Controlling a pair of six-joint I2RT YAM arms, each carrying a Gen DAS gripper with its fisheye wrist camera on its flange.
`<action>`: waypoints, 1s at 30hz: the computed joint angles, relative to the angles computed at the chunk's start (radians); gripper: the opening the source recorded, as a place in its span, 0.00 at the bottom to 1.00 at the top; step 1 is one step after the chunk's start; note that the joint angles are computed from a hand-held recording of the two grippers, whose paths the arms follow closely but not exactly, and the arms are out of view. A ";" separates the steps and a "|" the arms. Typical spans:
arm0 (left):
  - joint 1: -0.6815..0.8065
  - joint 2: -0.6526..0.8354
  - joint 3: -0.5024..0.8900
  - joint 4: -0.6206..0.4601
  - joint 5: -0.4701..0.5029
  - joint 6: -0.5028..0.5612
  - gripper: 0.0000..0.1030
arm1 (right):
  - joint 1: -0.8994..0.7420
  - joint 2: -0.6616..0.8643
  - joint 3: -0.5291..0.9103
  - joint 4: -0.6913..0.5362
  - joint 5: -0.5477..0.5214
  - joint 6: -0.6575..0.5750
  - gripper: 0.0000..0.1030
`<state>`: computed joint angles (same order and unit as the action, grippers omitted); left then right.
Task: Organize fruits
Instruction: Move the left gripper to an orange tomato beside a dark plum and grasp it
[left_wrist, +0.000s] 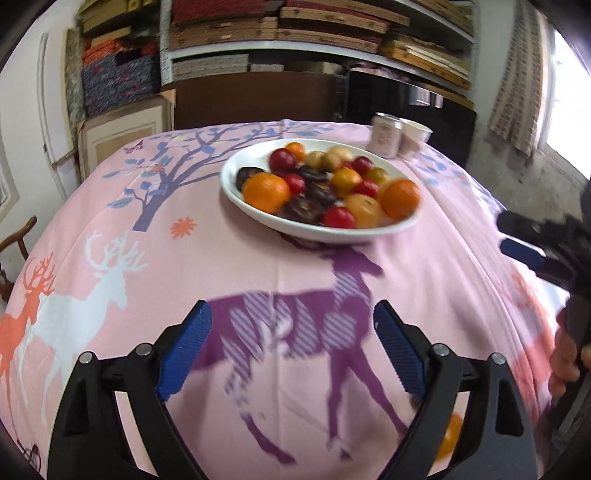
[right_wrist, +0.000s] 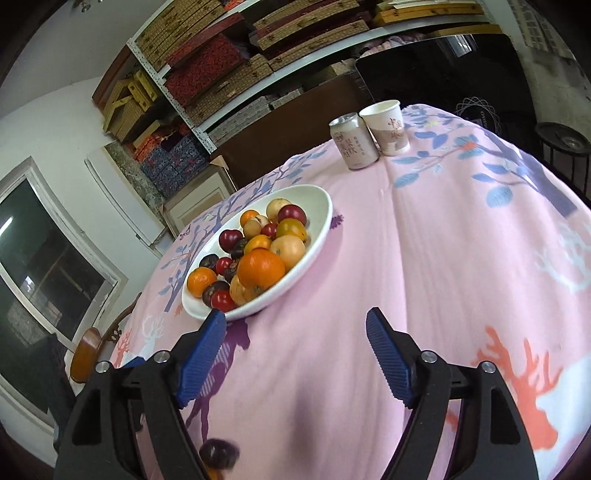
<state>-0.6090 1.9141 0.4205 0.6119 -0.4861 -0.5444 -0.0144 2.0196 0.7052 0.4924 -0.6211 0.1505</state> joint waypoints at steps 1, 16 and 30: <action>-0.043 -0.009 -0.019 0.011 -0.024 -0.011 0.84 | -0.008 0.005 -0.014 0.004 -0.001 -0.003 0.80; -0.300 -0.020 0.006 -0.185 -0.144 -0.204 0.88 | -0.033 0.007 -0.045 0.024 0.001 -0.006 0.81; -0.358 -0.004 0.076 -0.327 -0.199 -0.263 0.88 | -0.030 0.009 -0.048 0.016 -0.002 -0.005 0.85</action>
<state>-0.9675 1.9098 0.4963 0.2852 -0.6848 -0.8078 -0.0443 2.0286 0.6576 0.5080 -0.6230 0.1456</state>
